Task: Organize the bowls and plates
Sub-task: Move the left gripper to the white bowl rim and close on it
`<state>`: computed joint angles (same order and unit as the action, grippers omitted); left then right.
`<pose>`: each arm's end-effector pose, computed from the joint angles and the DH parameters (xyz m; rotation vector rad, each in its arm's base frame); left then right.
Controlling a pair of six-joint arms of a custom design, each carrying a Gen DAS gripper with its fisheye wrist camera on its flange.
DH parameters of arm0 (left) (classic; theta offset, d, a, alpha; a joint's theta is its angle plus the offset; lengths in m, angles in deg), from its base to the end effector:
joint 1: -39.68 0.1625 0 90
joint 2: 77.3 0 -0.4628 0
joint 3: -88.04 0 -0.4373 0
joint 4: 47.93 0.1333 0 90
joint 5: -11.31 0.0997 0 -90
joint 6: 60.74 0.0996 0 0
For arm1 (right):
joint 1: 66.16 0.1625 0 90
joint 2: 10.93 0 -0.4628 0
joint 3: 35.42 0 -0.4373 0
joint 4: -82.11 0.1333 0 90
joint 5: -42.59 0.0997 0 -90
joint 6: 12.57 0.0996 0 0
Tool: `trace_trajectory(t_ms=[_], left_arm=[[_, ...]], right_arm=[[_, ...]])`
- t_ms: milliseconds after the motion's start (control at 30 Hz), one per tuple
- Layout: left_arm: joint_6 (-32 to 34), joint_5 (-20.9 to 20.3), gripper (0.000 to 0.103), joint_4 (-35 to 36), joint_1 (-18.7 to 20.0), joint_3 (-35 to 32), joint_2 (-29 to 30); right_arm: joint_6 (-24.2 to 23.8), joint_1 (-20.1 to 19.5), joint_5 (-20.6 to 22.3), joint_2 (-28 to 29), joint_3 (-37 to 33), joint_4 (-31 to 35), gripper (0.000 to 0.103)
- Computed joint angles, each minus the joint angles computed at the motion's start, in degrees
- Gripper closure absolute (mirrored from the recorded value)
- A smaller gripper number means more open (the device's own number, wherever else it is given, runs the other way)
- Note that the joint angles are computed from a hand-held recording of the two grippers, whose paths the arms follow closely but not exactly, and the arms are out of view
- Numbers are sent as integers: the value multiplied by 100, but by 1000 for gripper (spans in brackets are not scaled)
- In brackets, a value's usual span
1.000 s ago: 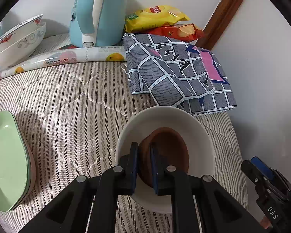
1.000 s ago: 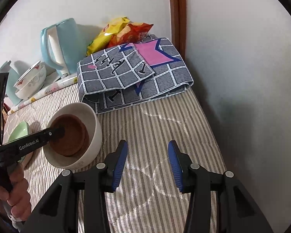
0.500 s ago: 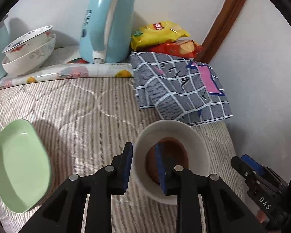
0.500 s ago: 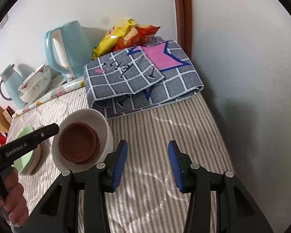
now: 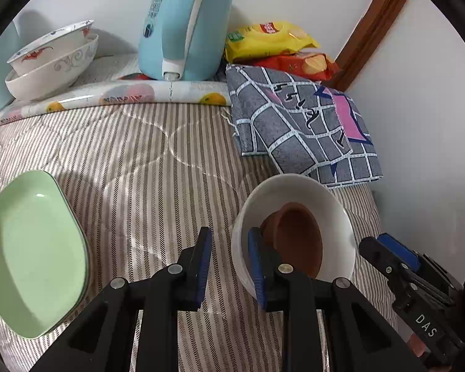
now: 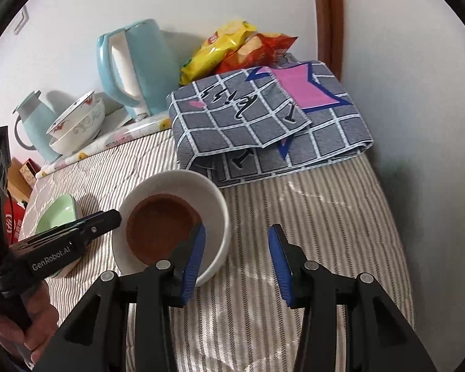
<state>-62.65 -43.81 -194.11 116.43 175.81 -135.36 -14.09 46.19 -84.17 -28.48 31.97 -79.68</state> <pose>0.0132 -0.7740 0.3098 0.0636 2.5211 -0.6906 0.3897 -0.7540 -0.0689 0.3606 -2.4876 0.6291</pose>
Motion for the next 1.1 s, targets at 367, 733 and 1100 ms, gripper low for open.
trace_trajectory(t_ms=[367, 733, 1100], left_arm=[[-24, 112, 80, 280, 29, -169, 179], [24, 398, 72, 339, 22, -264, 332], [188, 523, 68, 199, 46, -307, 457]], right_arm=[[-1, -40, -145, 251, -387, 521, 68], [214, -96, -360, 471, -749, 1090, 68], [213, -101, -567, 662, -996, 1150, 66]])
